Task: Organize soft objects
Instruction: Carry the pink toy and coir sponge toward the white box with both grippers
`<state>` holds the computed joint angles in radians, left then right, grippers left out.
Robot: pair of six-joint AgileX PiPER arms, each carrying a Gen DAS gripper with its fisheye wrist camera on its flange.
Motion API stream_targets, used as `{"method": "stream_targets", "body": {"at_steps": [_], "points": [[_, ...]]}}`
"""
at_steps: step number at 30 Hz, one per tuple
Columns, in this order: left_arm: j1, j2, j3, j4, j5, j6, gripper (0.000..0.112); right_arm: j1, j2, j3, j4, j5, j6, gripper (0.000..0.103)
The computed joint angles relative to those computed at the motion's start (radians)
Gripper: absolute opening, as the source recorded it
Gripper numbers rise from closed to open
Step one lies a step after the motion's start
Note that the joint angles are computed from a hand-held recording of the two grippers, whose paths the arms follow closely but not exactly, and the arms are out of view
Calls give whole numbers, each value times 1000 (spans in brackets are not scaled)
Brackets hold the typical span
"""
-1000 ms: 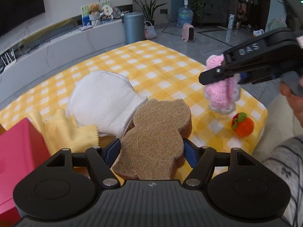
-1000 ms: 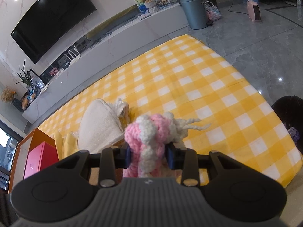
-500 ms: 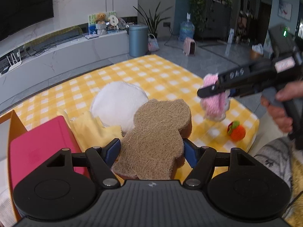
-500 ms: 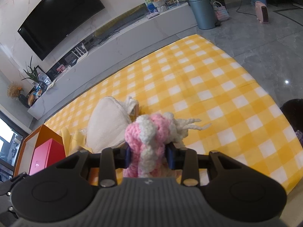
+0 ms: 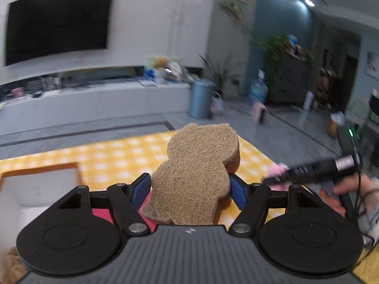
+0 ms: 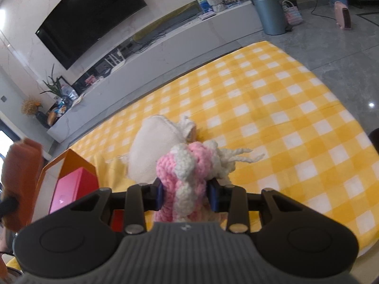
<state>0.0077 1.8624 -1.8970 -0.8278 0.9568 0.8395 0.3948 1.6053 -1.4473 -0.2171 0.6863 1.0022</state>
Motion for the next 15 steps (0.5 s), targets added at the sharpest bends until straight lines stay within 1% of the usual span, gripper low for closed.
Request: {"method": "stream_targets", "body": {"at_steps": [4,7,9,13,15], "points": [[68,-18,8,-3,-52,-42,81,8,14,-30,5,-4,-3,36],[122,-4,-13,-17,-57,-73,81,25,18,-62,7,-17,5,36],[151,-5,0,-28,-82,-92,81,48,24,-95,1,-29,7,36],[190,27,-29,0,-120,-141,81,115,87,-257,-6,-2,-6,36],[206,48,-49,3,-127,-159,81,153,148,-386,-9,40,-23,36]]}}
